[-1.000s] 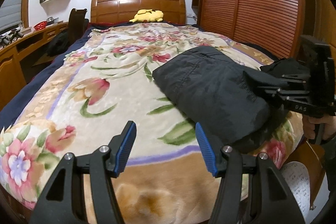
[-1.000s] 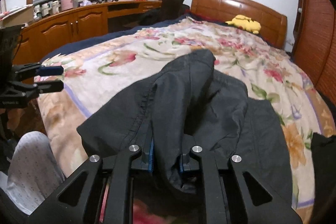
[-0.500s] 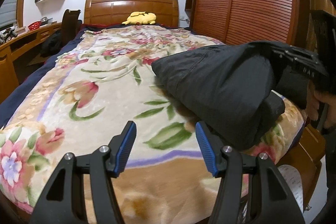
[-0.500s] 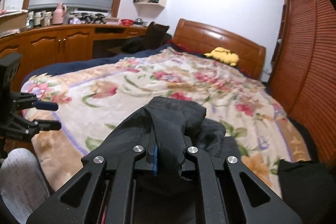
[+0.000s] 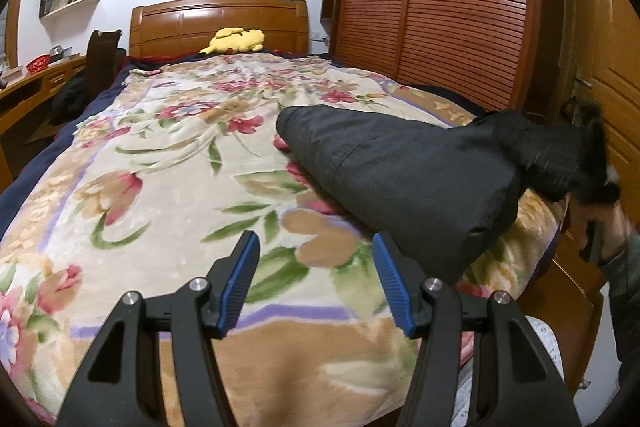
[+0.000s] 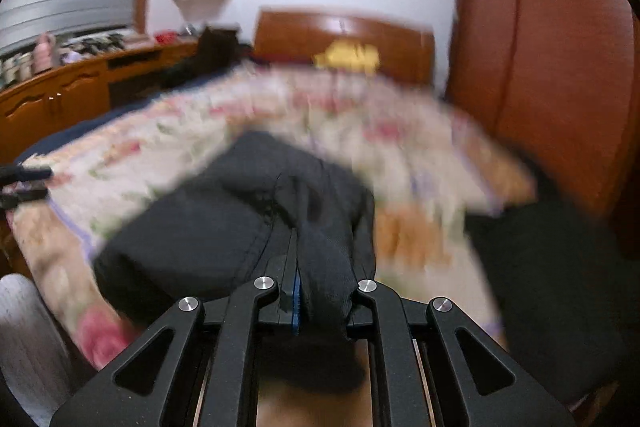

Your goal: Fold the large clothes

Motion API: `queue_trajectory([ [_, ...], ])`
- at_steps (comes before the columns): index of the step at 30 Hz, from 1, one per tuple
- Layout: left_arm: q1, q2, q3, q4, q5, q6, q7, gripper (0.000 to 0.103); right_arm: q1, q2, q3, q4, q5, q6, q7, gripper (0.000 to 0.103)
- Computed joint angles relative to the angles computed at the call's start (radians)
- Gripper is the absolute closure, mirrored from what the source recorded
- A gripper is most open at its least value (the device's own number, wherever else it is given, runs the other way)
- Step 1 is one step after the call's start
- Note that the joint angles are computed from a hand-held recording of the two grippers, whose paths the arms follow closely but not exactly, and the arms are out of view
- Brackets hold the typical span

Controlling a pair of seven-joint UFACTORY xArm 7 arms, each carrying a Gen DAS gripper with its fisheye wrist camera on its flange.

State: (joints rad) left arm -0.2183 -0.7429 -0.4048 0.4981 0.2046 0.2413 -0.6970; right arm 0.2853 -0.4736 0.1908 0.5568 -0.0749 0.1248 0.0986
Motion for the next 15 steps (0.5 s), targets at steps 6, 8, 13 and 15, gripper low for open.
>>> queue_trajectory([
  [6,0.000,0.026,-0.006,0.015,0.007,0.007,0.002,0.045,0.077,-0.043,-0.059,-0.038,0.043,-0.004,-0.021,0.090],
  [8,0.006,0.026,-0.009,0.015,0.011,0.001,-0.003,0.045,0.113,-0.061,-0.090,-0.012,0.076,0.026,-0.042,0.081],
  [13,0.005,0.008,-0.001,0.002,0.011,0.001,-0.005,0.045,0.010,-0.119,0.004,0.033,0.029,0.023,-0.005,0.057],
  [15,0.003,0.007,0.004,0.000,0.009,0.003,-0.003,0.045,0.024,-0.116,-0.008,0.056,0.039,-0.005,-0.002,0.049],
])
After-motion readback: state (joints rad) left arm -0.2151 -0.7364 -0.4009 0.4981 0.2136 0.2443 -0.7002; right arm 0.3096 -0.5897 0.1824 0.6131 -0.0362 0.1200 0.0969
